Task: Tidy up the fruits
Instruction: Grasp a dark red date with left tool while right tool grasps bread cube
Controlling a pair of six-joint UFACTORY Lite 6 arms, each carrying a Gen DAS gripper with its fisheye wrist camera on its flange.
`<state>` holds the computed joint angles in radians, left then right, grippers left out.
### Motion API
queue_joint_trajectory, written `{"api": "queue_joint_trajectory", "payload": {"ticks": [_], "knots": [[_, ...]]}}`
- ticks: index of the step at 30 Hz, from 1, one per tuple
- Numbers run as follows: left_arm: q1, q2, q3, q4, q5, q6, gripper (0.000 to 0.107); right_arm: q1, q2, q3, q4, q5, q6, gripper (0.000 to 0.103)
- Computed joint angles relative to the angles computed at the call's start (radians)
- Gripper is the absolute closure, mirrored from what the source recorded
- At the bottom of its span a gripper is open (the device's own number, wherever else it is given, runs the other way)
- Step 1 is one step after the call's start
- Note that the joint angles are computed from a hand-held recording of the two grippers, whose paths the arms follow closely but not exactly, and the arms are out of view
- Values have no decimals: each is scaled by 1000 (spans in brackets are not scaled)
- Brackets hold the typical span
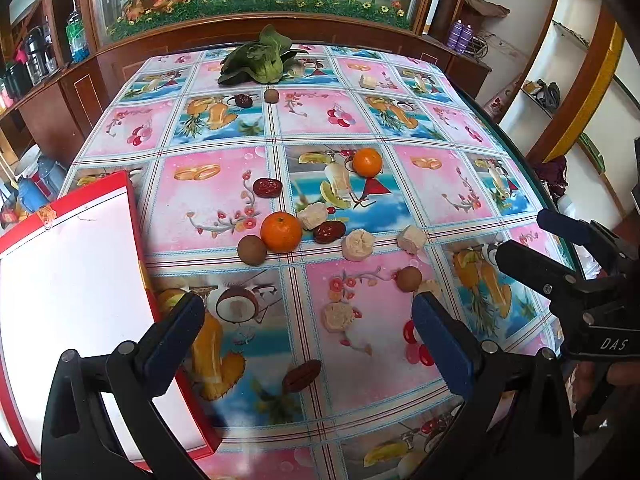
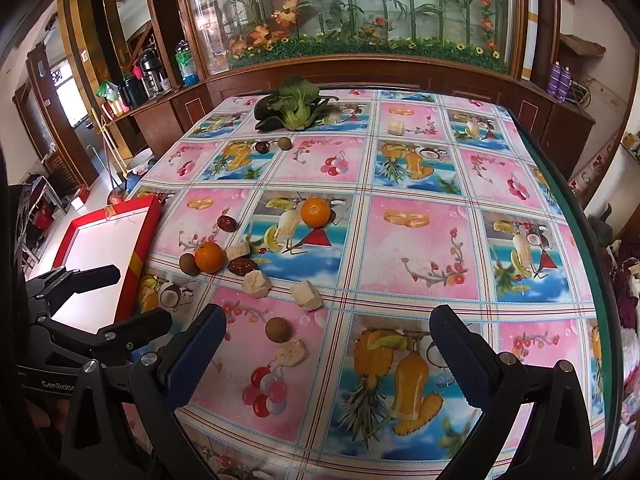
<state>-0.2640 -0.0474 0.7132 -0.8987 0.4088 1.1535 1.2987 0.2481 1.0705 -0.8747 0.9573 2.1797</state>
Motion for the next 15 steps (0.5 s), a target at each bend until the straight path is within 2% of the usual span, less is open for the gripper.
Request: {"api": "queue_joint_trajectory", "payload": {"ticks": [13,15], "knots": [[135,100,60,-80,35,106,4,-12,22,2,-7,-94,-21,7],[151,116,74,-89,34,121,4,-23,21,-8,-6,-130,-25,14]]}}
